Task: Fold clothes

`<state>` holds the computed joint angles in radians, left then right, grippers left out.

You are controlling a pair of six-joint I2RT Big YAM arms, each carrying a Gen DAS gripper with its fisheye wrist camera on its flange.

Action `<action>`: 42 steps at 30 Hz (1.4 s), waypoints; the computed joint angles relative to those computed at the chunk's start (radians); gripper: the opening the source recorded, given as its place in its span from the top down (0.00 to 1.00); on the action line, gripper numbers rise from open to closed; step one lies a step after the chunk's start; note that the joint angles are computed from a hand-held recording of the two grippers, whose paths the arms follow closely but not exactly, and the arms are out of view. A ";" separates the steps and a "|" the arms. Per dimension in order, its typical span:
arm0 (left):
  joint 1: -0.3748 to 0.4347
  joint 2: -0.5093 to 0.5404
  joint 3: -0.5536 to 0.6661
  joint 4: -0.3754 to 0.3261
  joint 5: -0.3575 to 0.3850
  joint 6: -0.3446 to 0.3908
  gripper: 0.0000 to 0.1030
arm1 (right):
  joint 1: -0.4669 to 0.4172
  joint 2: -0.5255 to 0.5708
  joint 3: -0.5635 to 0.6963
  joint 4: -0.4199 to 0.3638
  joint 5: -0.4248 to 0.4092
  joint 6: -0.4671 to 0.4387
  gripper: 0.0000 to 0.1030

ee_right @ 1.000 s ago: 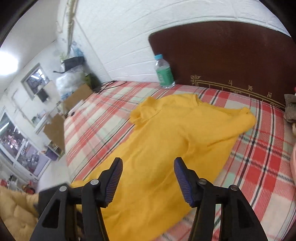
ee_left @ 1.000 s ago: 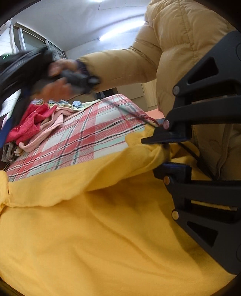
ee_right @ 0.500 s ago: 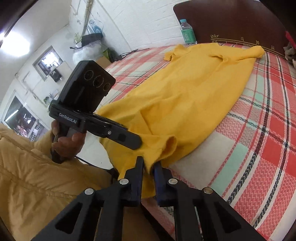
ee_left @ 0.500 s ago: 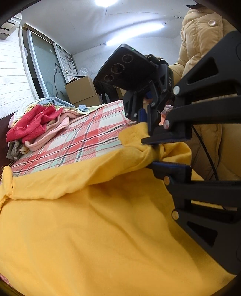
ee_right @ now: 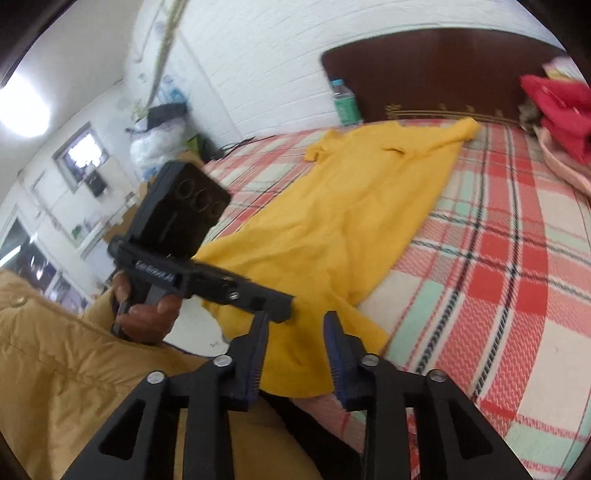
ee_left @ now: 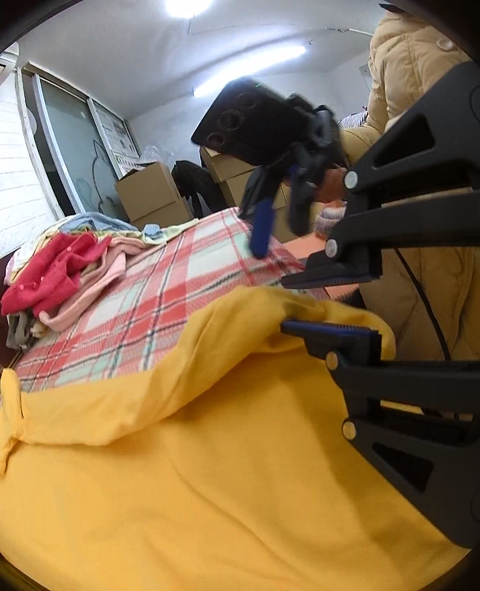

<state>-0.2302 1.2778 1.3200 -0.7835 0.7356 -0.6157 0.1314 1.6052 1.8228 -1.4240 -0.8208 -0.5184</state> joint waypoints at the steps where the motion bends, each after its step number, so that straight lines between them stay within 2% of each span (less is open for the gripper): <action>1: 0.005 -0.005 -0.006 -0.002 -0.001 -0.001 0.83 | -0.009 0.004 -0.011 0.023 -0.003 0.025 0.46; 3: 0.016 -0.017 -0.020 -0.007 -0.002 -0.002 0.83 | -0.022 0.015 -0.030 0.064 -0.006 0.068 0.40; 9: 0.027 -0.029 -0.035 -0.044 -0.020 0.015 0.83 | 0.036 0.066 -0.032 0.070 0.029 0.033 0.40; 11: 0.025 -0.030 -0.041 -0.044 -0.018 0.011 0.83 | 0.042 0.078 -0.031 0.065 0.003 0.021 0.39; 12: 0.024 -0.030 -0.044 -0.044 -0.016 0.009 0.83 | 0.041 0.090 -0.017 0.032 -0.025 0.009 0.55; 13: 0.024 -0.029 -0.046 -0.044 -0.015 0.007 0.83 | 0.040 0.099 -0.004 -0.004 -0.052 -0.010 0.84; 15: 0.023 -0.026 -0.048 -0.042 -0.014 0.003 0.83 | 0.038 0.086 -0.008 -0.027 -0.079 -0.038 0.87; 18: 0.017 -0.017 -0.041 -0.037 -0.016 0.001 0.83 | 0.042 0.053 -0.011 -0.064 -0.105 -0.093 0.87; 20: 0.019 -0.018 -0.044 -0.029 -0.011 -0.003 0.83 | 0.057 0.037 -0.004 -0.084 -0.088 -0.124 0.87; 24: 0.033 -0.035 -0.059 -0.016 -0.012 -0.011 0.83 | 0.095 0.029 0.005 -0.136 -0.069 -0.169 0.79; 27: 0.059 -0.063 -0.078 -0.030 -0.028 -0.003 0.83 | 0.126 0.037 0.007 -0.180 -0.045 -0.201 0.72; 29: 0.074 -0.080 -0.088 -0.043 -0.039 0.004 0.83 | 0.139 0.039 0.008 -0.209 -0.029 -0.226 0.71; 33: 0.090 -0.101 -0.098 -0.056 -0.052 0.016 0.83 | 0.118 0.023 0.026 -0.239 -0.053 -0.264 0.69; 34: 0.090 -0.102 -0.096 -0.057 -0.054 0.020 0.83 | 0.098 0.020 0.032 -0.234 -0.083 -0.261 0.63; 36: 0.081 -0.093 -0.081 -0.067 -0.064 0.039 0.83 | 0.062 0.009 0.024 -0.167 -0.112 -0.201 0.57; 38: 0.067 -0.078 -0.061 -0.084 -0.076 0.064 0.83 | 0.055 0.004 0.004 -0.101 -0.072 -0.132 0.57; 40: 0.054 -0.058 -0.039 -0.108 -0.086 0.082 0.83 | 0.077 0.001 -0.022 -0.048 0.018 -0.093 0.57; 42: 0.040 -0.045 -0.023 -0.136 -0.103 0.102 0.83 | 0.095 0.025 -0.018 -0.042 0.051 -0.030 0.57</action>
<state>-0.1898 1.2331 1.2975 -0.9199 0.6327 -0.5140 0.2264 1.6305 1.8051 -1.4660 -0.7696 -0.5486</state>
